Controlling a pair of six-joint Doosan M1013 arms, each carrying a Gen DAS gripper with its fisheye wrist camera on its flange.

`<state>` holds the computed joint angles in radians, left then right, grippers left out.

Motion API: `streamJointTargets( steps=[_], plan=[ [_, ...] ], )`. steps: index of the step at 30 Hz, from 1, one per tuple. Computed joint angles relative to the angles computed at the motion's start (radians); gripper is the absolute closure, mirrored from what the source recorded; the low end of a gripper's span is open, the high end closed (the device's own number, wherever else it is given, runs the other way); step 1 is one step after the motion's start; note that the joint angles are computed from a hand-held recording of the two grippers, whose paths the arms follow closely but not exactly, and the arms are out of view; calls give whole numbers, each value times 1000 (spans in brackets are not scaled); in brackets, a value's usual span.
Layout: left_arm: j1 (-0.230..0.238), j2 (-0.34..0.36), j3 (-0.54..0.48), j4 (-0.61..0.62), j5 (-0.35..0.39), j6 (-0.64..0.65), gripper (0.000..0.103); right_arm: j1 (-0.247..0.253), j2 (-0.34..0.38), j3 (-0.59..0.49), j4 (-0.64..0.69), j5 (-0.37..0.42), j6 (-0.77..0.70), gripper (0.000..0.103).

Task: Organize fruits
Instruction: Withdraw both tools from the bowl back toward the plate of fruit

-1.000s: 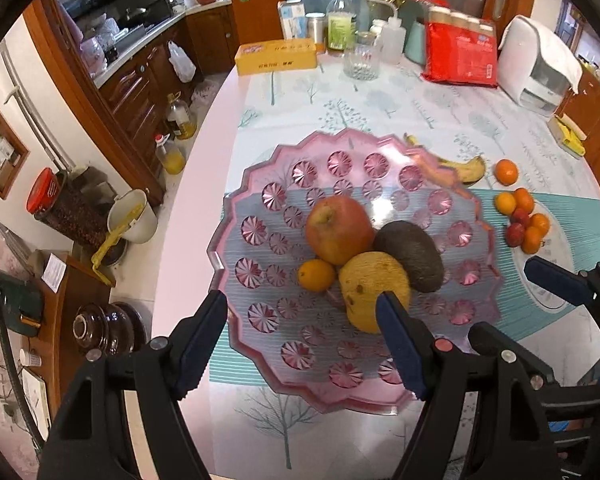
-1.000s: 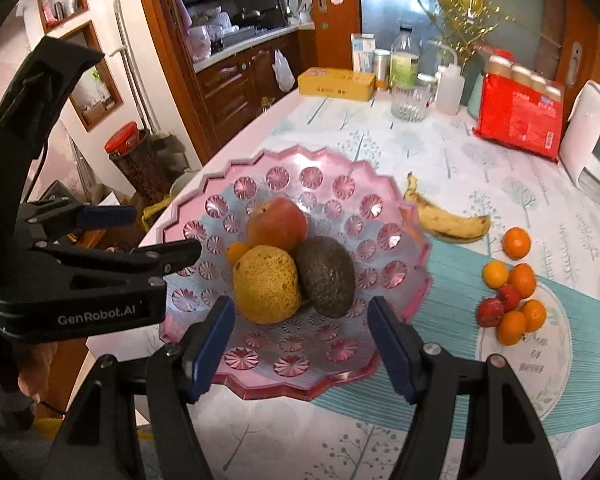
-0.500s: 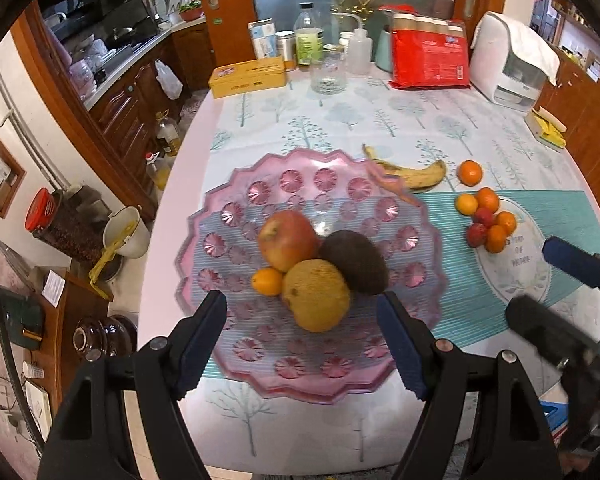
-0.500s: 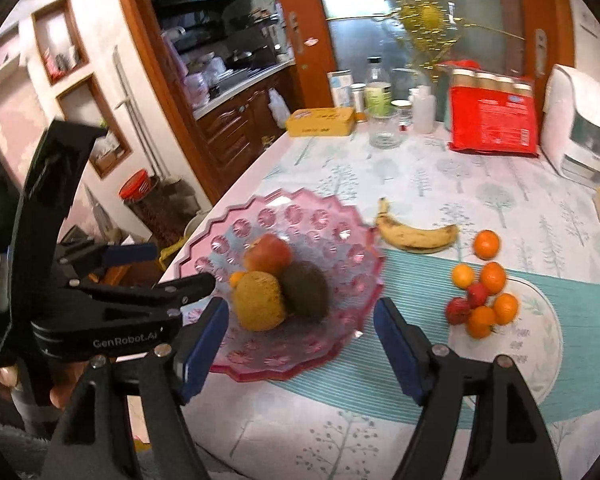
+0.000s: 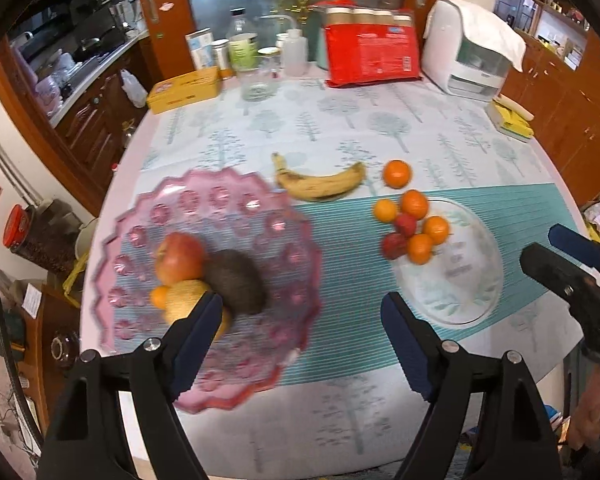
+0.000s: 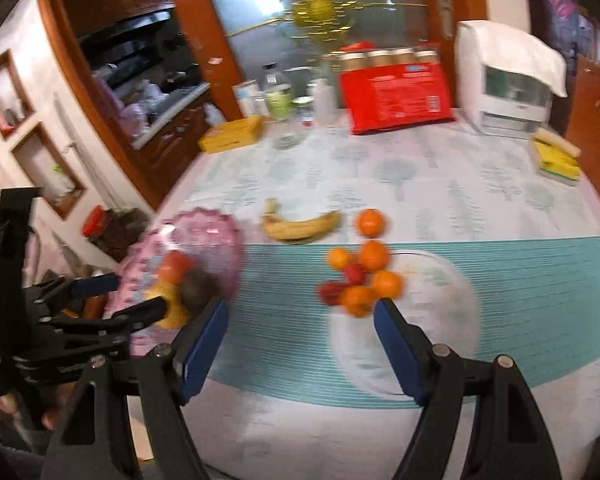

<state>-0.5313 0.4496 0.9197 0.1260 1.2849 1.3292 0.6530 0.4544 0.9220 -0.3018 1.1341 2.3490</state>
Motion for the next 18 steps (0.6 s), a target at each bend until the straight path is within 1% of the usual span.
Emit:
streamJointTargets(
  steps=[2,5,11,15,17,18],
  plan=[
    [-18,19,-24,-2,12,-10,22,-18,-21,34,-4,0,-12,27],
    [-43,50,-62,-3,36,-33,22,-40,-32,57,-20,18,-52,27],
    [-67,112,-121,-32,58,-100,22,-94,-44,101,31,-1,-159,27],
    [-68,149,-138,-80,58,-155,22,-127,-27,99,89,-3,-249,27],
    [-69,165,-145,-90,59,-170,22,-153,-19,103,169,-15,-308,27],
    [-70,169,-141,-96,50,-170,22,-161,-11,99,187,-10,-319,27]
  ],
)
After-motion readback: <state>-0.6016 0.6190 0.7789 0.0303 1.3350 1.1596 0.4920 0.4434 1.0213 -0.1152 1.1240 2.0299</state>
